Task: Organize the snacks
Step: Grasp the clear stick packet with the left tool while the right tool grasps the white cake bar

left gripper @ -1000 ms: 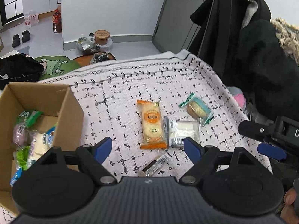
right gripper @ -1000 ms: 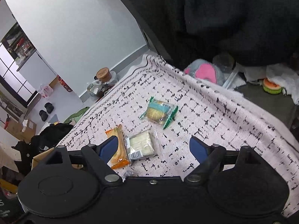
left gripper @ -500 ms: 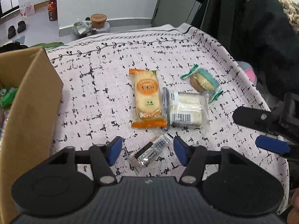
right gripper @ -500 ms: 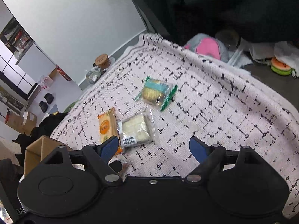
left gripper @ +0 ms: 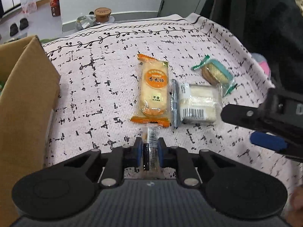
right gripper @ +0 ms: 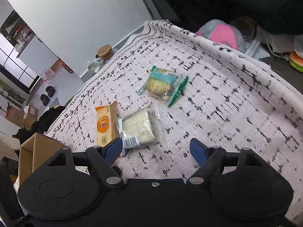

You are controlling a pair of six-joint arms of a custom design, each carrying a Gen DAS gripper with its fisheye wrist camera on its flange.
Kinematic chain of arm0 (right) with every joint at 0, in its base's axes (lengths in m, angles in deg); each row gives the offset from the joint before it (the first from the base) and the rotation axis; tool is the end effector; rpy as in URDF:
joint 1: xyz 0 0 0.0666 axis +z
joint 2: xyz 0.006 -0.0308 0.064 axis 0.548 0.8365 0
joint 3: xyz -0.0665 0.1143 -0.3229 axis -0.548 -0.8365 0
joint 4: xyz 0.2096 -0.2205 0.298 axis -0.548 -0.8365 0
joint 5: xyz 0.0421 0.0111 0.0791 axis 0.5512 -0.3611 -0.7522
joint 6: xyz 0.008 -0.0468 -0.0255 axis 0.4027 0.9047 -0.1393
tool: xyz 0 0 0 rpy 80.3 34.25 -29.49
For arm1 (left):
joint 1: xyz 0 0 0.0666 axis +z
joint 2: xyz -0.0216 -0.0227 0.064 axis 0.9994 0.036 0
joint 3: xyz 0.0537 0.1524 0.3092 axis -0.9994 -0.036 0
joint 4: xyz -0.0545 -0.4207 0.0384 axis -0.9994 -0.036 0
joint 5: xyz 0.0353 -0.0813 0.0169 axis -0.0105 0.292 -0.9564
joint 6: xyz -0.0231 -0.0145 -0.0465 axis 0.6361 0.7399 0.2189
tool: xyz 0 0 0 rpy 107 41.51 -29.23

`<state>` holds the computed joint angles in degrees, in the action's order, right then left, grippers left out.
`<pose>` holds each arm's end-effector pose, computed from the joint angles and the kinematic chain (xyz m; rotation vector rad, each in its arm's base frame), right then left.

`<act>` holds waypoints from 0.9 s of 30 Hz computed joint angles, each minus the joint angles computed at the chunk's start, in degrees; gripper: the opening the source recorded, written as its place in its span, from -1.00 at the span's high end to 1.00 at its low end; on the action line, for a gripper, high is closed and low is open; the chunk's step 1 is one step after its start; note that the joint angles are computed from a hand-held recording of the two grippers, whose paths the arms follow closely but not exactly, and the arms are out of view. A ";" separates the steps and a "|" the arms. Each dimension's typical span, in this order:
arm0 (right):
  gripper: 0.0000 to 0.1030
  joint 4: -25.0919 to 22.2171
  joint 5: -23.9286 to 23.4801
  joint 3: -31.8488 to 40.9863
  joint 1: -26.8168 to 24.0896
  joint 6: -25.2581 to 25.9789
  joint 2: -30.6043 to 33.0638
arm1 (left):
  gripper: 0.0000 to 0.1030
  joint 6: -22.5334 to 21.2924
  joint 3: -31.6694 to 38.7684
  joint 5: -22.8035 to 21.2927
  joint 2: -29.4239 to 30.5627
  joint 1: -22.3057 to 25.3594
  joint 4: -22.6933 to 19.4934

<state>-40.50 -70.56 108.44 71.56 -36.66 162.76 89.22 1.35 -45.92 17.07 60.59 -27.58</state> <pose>0.4100 0.3177 0.3192 0.3459 2.5410 0.4800 0.3885 -0.1984 0.2987 -0.1013 2.6384 -0.2495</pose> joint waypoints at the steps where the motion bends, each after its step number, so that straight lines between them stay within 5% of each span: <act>1: -0.52 0.23 0.21 0.32 -0.06 0.11 0.36 | 0.69 -0.39 0.20 -0.38 -0.16 0.07 -0.16; 22: -0.51 1.24 2.95 5.94 1.06 0.94 7.76 | 0.69 0.16 1.03 -2.96 -2.53 4.21 0.53; 27: -0.29 0.67 3.12 6.65 1.58 2.43 8.73 | 0.69 1.10 -0.27 -3.38 -3.29 4.69 2.12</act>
<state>-39.83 -67.44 115.09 73.14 -34.23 171.49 90.33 1.07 -49.30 13.78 65.28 -25.47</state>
